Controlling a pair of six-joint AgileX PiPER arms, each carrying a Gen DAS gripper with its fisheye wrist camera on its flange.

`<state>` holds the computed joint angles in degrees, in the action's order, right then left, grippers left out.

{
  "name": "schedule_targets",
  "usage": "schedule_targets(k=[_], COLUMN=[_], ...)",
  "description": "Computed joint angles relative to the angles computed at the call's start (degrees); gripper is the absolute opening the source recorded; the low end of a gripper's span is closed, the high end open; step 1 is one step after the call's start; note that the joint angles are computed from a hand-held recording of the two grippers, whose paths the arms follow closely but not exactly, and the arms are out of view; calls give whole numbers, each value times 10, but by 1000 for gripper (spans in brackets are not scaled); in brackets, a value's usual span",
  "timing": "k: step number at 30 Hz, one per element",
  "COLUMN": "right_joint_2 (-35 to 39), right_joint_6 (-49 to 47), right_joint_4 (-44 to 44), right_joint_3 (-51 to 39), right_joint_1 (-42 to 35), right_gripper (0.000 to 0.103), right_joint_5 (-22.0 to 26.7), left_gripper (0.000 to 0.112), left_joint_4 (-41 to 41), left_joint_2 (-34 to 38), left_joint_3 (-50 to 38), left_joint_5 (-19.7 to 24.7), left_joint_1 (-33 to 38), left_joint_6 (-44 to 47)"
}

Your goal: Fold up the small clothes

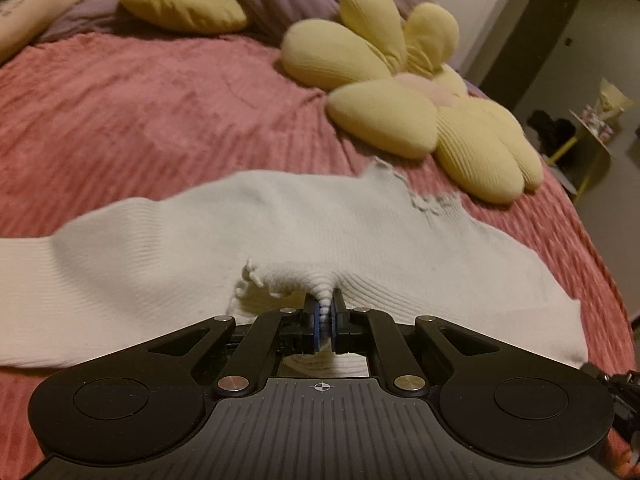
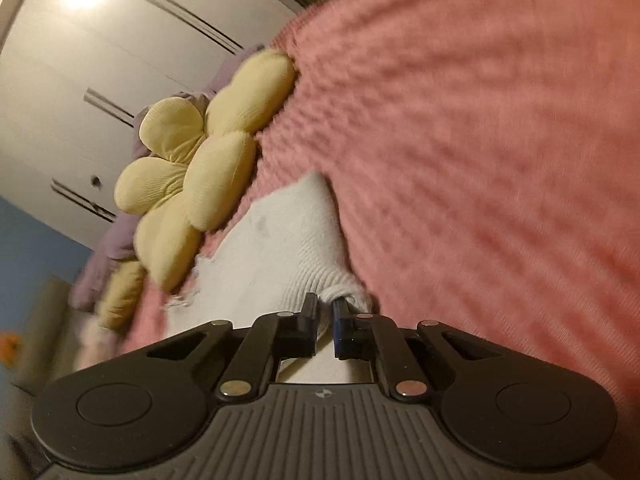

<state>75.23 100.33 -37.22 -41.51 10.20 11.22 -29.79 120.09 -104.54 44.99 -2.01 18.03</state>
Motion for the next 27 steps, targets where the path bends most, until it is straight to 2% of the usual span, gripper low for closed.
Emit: schedule_targets(k=[2, 3, 5, 6, 8, 11, 13, 14, 15, 19, 20, 22, 23, 24, 26, 27], right_joint_2=[5, 12, 19, 25, 24, 17, 16, 17, 18, 41, 48, 58, 55, 50, 27, 15], right_joint_6=[46, 34, -7, -13, -26, -98, -125, -125, -119, -143, -156, -204, -237, -255, -267, -246], right_joint_4=[-84, -91, -71, -75, -78, -26, -10, -15, -25, -58, -66, -56, -38, -27, -25, -46], right_joint_3=[-14, -21, -27, -27, -23, -23, -27, -28, -31, -68, -79, -98, -104, -107, -102, -99], right_joint_1=[22, 27, 26, 28, 27, 25, 28, 31, 35, 78, 90, 106, 108, 113, 129, 149], right_gripper=[6, 6, 5, 4, 4, 5, 6, 6, 5, 5, 5, 9, 10, 16, 36, 57], right_joint_5=[44, 58, 63, 63, 58, 58, 64, 67, 73, 149, 170, 201, 210, 220, 233, 254], left_gripper=[7, 9, 19, 26, 33, 32, 26, 18, 15, 15, 21, 46, 68, 84, 96, 96], left_joint_4=[16, 21, 31, 23, -16, -64, -75, -63, -44, 138, 172, 171, 139, 110, 25, -6], left_joint_2=[9, 11, 14, 12, 7, 20, 31, 32, 31, 11, 4, -9, -17, -26, -56, -74], left_joint_3=[-11, -13, -15, -9, 5, -13, -31, -35, -36, -6, 5, 22, 32, 46, 93, 122], left_joint_5=[6, 6, 10, 7, 2, 33, 57, 57, 52, -30, -46, -52, -47, -49, -59, -66], left_joint_1=[-4, -4, -1, 5, 24, 49, 54, 49, 41, -11, -18, -13, -1, 11, 44, 60], left_joint_6=[-3, 1, -2, 1, 16, 20, 24, 24, 25, -61, -79, -79, -63, -48, 0, 16])
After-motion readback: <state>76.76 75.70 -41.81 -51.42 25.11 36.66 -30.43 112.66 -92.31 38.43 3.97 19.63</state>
